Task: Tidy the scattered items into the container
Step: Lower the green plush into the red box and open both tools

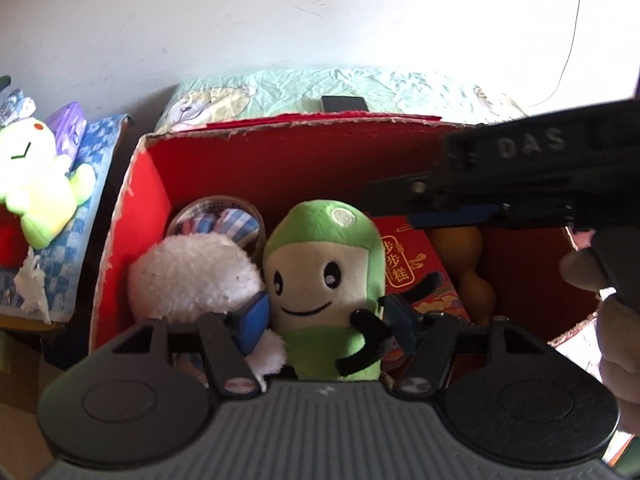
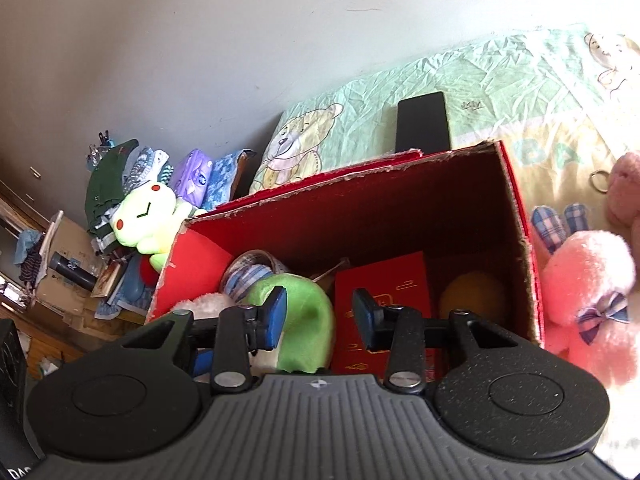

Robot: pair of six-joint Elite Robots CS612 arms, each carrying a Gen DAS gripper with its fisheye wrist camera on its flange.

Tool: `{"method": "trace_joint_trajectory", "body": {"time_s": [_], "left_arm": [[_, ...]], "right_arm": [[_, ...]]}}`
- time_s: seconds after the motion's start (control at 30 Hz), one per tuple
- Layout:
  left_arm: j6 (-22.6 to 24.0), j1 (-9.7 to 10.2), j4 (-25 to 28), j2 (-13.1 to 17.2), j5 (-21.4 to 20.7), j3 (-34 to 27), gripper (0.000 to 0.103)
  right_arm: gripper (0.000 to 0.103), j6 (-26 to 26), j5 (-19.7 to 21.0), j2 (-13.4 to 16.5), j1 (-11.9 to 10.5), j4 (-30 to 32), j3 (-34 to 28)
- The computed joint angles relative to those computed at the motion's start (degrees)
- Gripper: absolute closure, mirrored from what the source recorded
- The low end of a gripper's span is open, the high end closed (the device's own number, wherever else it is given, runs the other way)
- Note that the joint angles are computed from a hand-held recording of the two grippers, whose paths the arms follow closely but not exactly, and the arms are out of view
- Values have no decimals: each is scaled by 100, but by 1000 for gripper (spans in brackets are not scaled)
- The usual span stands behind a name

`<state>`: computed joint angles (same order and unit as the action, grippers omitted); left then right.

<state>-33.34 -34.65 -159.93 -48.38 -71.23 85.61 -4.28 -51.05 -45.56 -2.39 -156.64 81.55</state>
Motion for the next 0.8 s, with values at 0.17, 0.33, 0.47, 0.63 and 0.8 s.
{"method": "trace_joint_trajectory", "body": {"time_s": [0.17, 0.33, 0.47, 0.63, 0.8], "left_arm": [[-138, -22, 369, 0, 110, -129, 38], [-259, -48, 520, -37, 174, -132, 37], [-290, -39, 614, -18, 178, -174, 37], [-307, -80, 648, -63, 291, -163, 38], [-348, -115, 589, -112, 370, -137, 38]], "right_arm": [[62, 9, -257, -61, -15, -127, 110], [62, 15, -334, -124, -30, -220, 239], [62, -13, -397, -182, -25, -341, 337], [62, -17, -458, -242, -23, -490, 427], [62, -57, -538, -297, -23, -539, 500]]}}
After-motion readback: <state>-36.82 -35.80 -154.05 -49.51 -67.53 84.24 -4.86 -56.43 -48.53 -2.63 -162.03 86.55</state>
